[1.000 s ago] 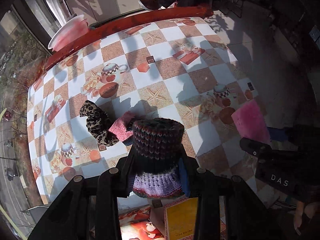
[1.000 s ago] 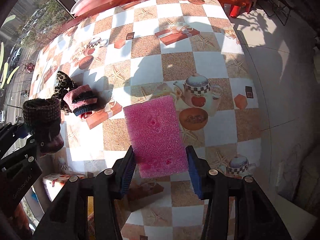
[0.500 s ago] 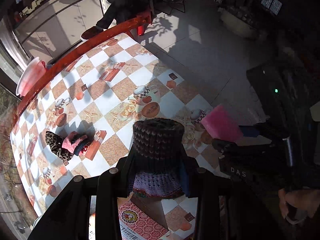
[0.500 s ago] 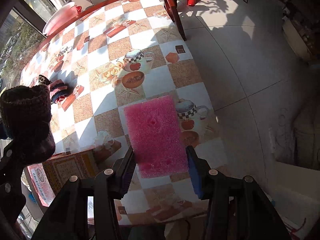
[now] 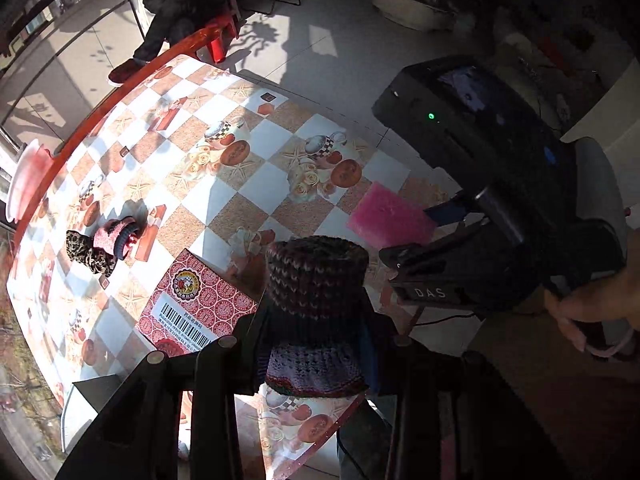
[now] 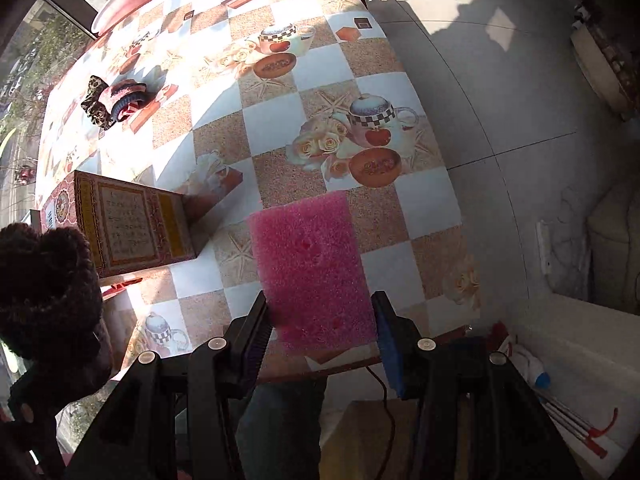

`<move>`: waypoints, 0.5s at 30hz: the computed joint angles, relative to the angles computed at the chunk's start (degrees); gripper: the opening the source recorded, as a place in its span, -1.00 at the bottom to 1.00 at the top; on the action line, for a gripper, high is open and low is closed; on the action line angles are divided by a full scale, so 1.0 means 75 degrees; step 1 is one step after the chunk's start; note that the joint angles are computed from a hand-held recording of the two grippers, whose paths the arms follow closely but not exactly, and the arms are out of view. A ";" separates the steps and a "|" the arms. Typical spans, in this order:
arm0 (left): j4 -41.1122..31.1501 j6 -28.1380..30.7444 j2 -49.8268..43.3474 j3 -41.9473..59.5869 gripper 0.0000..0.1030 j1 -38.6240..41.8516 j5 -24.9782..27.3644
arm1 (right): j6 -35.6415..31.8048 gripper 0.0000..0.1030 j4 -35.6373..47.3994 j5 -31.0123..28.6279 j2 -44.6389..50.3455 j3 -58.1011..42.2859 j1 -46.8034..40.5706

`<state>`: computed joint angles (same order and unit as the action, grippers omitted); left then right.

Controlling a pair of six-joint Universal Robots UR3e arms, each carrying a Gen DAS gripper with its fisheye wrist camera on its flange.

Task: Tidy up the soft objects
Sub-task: 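Carry the purple knit hat and pink sponge over the white box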

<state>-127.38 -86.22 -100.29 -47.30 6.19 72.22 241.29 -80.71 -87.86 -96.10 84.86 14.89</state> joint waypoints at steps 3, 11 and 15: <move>0.0001 0.0483 0.0082 -0.0162 -0.22 0.0735 0.0177 | -0.0093 -0.02 -0.0345 0.0441 0.0615 -0.0333 0.0545; 0.0458 0.0241 -0.0587 0.0468 -0.22 0.2364 0.0190 | -0.0945 -0.02 -0.0028 0.0857 0.2937 -0.3155 0.1577; 0.0662 -0.0480 -0.1260 0.1226 -0.22 0.2870 0.0158 | -0.1533 -0.02 0.0756 0.0832 0.4300 -0.5405 0.1744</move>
